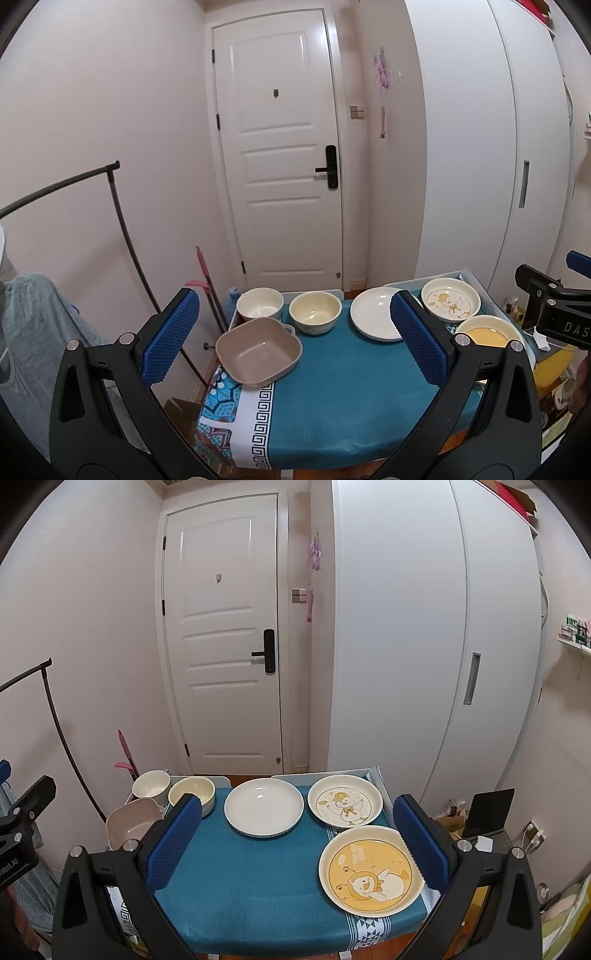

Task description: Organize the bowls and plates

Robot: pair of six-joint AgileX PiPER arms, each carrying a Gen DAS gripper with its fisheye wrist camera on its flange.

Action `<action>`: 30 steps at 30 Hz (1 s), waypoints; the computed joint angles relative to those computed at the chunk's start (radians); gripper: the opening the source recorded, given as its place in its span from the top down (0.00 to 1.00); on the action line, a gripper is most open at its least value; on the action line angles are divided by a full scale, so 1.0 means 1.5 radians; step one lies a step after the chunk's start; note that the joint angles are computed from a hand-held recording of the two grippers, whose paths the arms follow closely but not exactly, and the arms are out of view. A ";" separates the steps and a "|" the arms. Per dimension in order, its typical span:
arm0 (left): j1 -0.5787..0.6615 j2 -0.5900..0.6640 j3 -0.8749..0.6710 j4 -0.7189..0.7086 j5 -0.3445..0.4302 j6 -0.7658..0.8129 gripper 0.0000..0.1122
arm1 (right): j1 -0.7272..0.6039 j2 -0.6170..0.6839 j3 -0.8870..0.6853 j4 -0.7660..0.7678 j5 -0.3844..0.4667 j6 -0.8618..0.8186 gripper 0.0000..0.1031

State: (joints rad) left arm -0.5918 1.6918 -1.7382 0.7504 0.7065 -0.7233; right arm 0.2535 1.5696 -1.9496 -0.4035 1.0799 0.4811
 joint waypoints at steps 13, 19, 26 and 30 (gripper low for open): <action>0.004 0.018 -0.025 -0.022 0.007 0.016 0.09 | -0.012 0.011 -0.008 0.018 0.000 -0.013 0.00; 0.003 0.027 -0.040 -0.023 0.014 0.017 0.08 | -0.009 0.010 -0.003 0.012 -0.005 -0.013 0.00; 0.003 0.031 -0.047 -0.025 0.018 0.023 0.09 | -0.007 0.014 -0.008 0.013 -0.003 -0.011 0.00; 0.003 0.030 -0.048 -0.022 0.020 0.021 0.08 | -0.010 0.019 -0.018 0.017 0.002 -0.017 0.00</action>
State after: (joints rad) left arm -0.5874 1.7373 -1.8108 0.7170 0.7370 -0.6919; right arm 0.2390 1.5975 -1.9770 -0.3786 1.0822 0.4553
